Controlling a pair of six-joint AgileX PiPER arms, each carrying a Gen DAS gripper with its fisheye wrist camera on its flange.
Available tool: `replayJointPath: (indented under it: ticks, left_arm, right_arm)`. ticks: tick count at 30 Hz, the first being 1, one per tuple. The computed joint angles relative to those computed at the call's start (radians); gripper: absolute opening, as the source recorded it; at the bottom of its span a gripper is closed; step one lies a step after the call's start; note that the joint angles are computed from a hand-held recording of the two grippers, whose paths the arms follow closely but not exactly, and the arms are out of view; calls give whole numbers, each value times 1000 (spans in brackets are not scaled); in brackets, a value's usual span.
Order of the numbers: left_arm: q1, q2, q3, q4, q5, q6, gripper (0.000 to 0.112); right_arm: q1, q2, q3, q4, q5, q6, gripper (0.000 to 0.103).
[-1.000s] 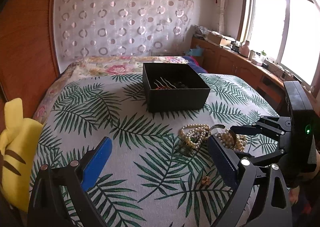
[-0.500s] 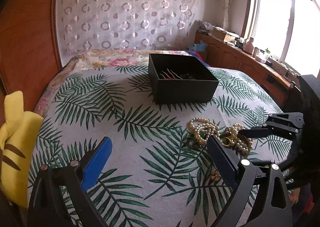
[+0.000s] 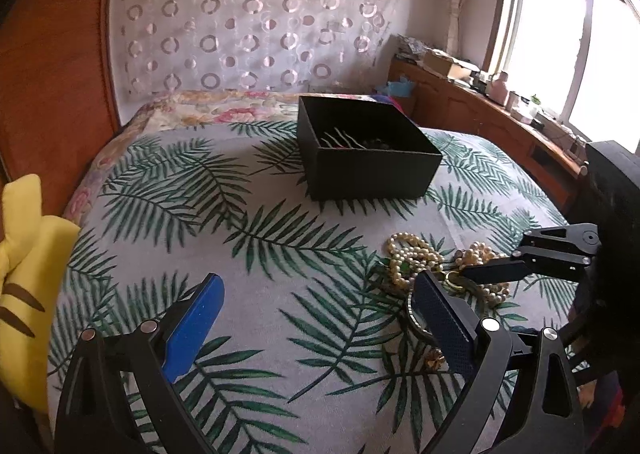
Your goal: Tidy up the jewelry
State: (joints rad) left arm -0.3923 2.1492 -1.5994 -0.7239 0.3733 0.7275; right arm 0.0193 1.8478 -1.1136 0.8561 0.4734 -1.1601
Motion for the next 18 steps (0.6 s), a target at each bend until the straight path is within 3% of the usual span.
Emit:
replayJointPath:
  ticks: [1,3,8,14,18]
  left_arm:
    - [0,13,-25,14,20,-9,91]
    - [-4,49,-94,70,80,-52,78]
    - [-24,181,-337,161,287,-129,40]
    - [-69,274,-510,253,403,-195,21]
    - [-78,284,-527,263,412,-198,12]
  right_arm:
    - [1,-6,6,-5,-2,1,56]
    - [1,-20,20,-17,-10,5,56]
    - [-9,-41,49,-43,-16,1,56]
    - [-30,-70,80,-47,-21,-13,56]
    - [-38,-80,92,-43,-24,-23,56]
